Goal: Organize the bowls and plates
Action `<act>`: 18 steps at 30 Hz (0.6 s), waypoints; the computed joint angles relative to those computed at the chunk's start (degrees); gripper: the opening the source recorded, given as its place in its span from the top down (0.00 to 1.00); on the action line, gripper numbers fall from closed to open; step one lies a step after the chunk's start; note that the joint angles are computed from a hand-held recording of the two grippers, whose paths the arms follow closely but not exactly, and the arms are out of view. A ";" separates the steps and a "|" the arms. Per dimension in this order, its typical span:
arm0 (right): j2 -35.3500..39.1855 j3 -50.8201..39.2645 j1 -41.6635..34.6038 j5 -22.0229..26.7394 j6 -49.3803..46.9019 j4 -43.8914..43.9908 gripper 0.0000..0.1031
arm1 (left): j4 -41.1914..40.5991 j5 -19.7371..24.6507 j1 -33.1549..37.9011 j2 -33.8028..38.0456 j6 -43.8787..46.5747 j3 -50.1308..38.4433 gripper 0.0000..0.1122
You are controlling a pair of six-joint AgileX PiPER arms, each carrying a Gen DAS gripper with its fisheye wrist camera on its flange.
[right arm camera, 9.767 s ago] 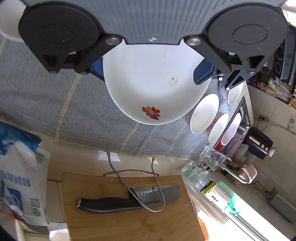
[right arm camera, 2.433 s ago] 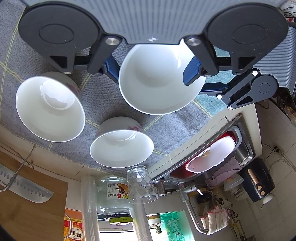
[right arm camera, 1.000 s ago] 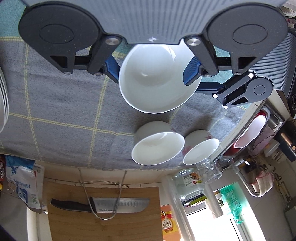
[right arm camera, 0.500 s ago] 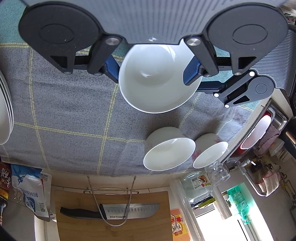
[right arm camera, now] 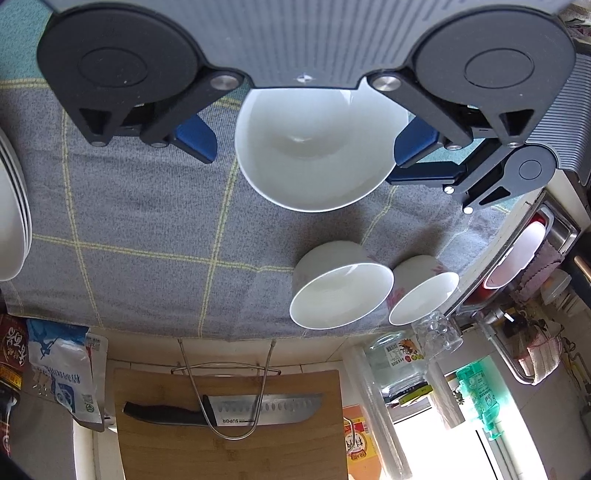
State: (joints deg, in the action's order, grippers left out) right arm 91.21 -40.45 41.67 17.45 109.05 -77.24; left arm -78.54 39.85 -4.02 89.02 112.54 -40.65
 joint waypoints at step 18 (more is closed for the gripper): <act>0.62 -9.71 -1.63 2.67 -31.22 16.73 0.00 | -5.92 -4.60 5.33 -1.88 0.28 -4.19 0.10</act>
State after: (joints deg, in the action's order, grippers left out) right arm 91.82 -50.16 40.04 20.12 77.83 -60.50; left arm -84.46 35.25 1.31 87.13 112.82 -44.84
